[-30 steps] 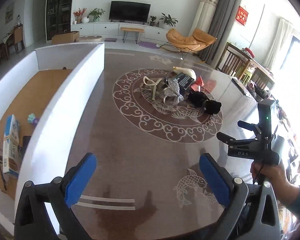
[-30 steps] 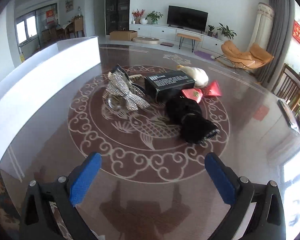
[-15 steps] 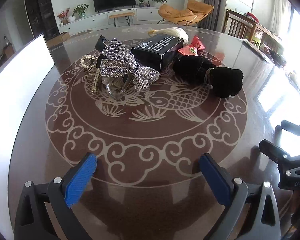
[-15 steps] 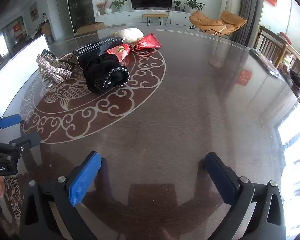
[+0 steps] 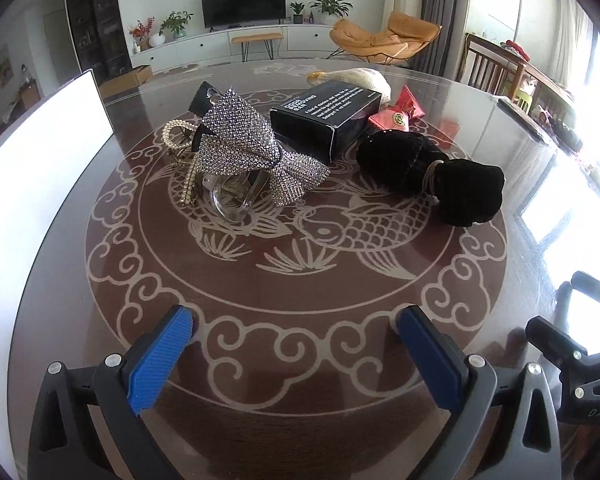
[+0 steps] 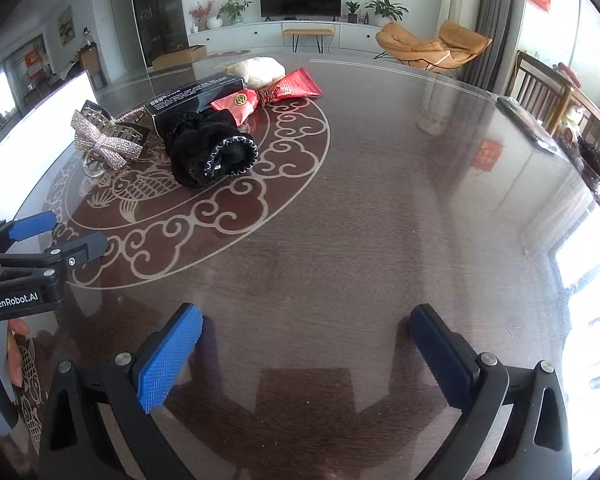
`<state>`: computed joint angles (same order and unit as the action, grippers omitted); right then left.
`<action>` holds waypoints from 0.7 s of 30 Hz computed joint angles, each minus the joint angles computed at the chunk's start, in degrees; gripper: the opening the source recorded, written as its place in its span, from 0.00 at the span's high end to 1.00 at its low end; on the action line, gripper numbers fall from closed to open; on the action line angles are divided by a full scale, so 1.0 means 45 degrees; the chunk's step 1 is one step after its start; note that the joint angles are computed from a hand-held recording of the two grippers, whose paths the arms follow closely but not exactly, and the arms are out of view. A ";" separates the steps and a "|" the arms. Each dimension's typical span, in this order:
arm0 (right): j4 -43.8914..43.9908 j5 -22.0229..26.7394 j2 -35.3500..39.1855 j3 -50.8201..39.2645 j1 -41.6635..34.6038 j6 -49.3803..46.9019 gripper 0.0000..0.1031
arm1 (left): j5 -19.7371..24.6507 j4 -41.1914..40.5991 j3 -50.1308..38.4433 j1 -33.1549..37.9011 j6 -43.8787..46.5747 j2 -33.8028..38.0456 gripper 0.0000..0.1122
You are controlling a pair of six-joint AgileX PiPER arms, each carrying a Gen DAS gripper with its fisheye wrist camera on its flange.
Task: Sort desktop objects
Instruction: 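Return both grippers to the table near the rhinestone bow clip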
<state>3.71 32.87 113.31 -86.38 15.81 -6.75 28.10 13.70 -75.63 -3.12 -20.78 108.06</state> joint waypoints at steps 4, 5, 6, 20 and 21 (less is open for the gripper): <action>-0.0003 0.0002 -0.0002 -0.0002 0.0003 0.0003 0.00 | 0.0001 -0.0002 -0.0001 0.0000 0.0003 -0.0002 0.08; -0.0003 0.0002 -0.0002 -0.0002 0.0003 0.0003 0.00 | 0.0000 -0.0013 -0.0002 0.0007 0.0017 -0.0003 0.08; 0.0005 -0.0008 0.0002 0.0005 -0.0007 -0.0012 0.00 | -0.0001 -0.0010 0.0000 0.0004 0.0010 -0.0003 0.08; 0.0028 -0.0016 -0.0001 0.0018 -0.0014 -0.0039 0.00 | -0.0009 -0.0195 -0.0034 0.0057 0.0197 0.0009 0.08; 0.0028 -0.0016 -0.0001 0.0018 -0.0014 -0.0039 0.00 | -0.0076 -0.0430 0.0038 0.0115 0.0586 -0.0036 0.08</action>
<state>3.83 32.79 113.31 -86.29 15.75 -6.93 27.75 11.77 -75.46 -2.60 -18.14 107.90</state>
